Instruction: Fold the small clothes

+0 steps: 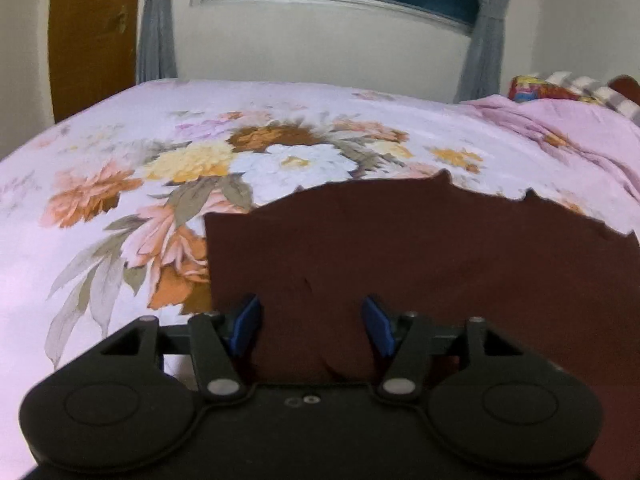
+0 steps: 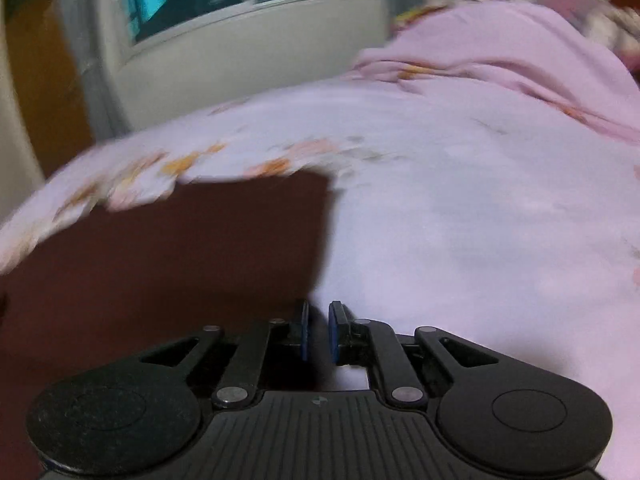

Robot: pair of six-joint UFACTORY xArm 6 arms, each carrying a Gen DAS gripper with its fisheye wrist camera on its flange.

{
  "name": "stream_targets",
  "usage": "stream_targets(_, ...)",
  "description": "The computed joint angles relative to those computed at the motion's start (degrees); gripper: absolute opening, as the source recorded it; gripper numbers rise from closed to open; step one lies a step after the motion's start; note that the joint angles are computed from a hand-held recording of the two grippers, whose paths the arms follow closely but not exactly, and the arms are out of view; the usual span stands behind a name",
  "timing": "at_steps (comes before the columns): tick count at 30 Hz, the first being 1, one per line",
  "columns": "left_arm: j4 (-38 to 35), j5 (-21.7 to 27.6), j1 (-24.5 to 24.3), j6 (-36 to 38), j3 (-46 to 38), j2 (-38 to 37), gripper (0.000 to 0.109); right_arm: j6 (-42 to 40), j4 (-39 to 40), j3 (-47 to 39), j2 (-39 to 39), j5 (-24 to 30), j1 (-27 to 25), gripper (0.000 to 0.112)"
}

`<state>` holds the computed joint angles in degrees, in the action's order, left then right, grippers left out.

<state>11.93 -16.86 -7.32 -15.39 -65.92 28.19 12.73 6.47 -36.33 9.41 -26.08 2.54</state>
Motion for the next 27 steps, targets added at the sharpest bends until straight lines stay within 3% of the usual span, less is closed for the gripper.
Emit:
stream_targets(2,0.2,-2.6,0.7,1.5,-0.2,0.3,0.059,-3.2,4.8,0.8,-0.6,-6.4,1.7,0.008)
stream_targets(4,-8.9,-3.1,-1.2,11.7,-1.6,1.6,0.062,-0.5,0.0,-1.0,0.6,-8.0,0.4,0.008)
stream_targets(5,-12.5,-1.6,-2.1,15.2,-3.1,2.4,0.062,2.7,-5.0,-3.3,2.0,-6.3,-1.1,0.008)
stream_targets(7,-15.3,0.8,-2.7,18.2,-6.5,4.7,0.063,3.0,-8.0,-8.6,5.4,-2.6,-2.3,0.008)
stream_targets(10,-22.7,2.8,-3.9,27.0,-9.9,6.9,0.067,-6.7,-1.0,-17.7,11.6,5.2,-2.8,0.008)
stream_targets(12,-18.0,2.6,-2.9,22.8,-9.2,6.2,0.067,-3.4,0.7,-20.5,13.5,8.1,-4.5,0.008)
stream_targets(16,-10.1,-3.7,-0.9,16.1,-5.1,4.5,0.066,13.9,-17.4,-15.3,10.9,-4.4,-9.0,0.009)
stream_targets(18,-15.9,0.1,-1.9,21.9,-7.5,6.0,0.067,13.4,-20.8,-15.9,11.0,-2.0,-8.4,0.008)
stream_targets(20,-19.0,1.2,-2.4,23.6,-8.4,6.5,0.068,8.4,-15.9,-19.4,13.2,6.9,-6.5,0.008)
stream_targets(21,-17.7,1.4,-2.0,21.7,-7.8,5.7,0.066,6.3,-12.6,-19.8,13.4,8.5,-5.6,0.008)
stream_targets(22,-14.0,1.5,-1.2,17.6,-6.2,4.1,0.066,5.2,-11.0,-18.1,12.1,7.7,-5.3,0.009)
stream_targets(24,-4.3,-3.0,1.0,9.2,-1.2,0.9,0.067,8.9,-14.9,-10.3,6.8,0.1,-5.9,0.01)
stream_targets(26,-1.0,-3.0,1.9,9.1,2.2,-1.2,0.068,11.0,-20.0,-5.2,3.1,-1.6,-6.7,0.035)
stream_targets(27,-1.4,-0.9,1.8,12.0,2.6,-1.3,0.07,8.4,-19.6,-3.8,2.6,1.2,-5.8,0.065)
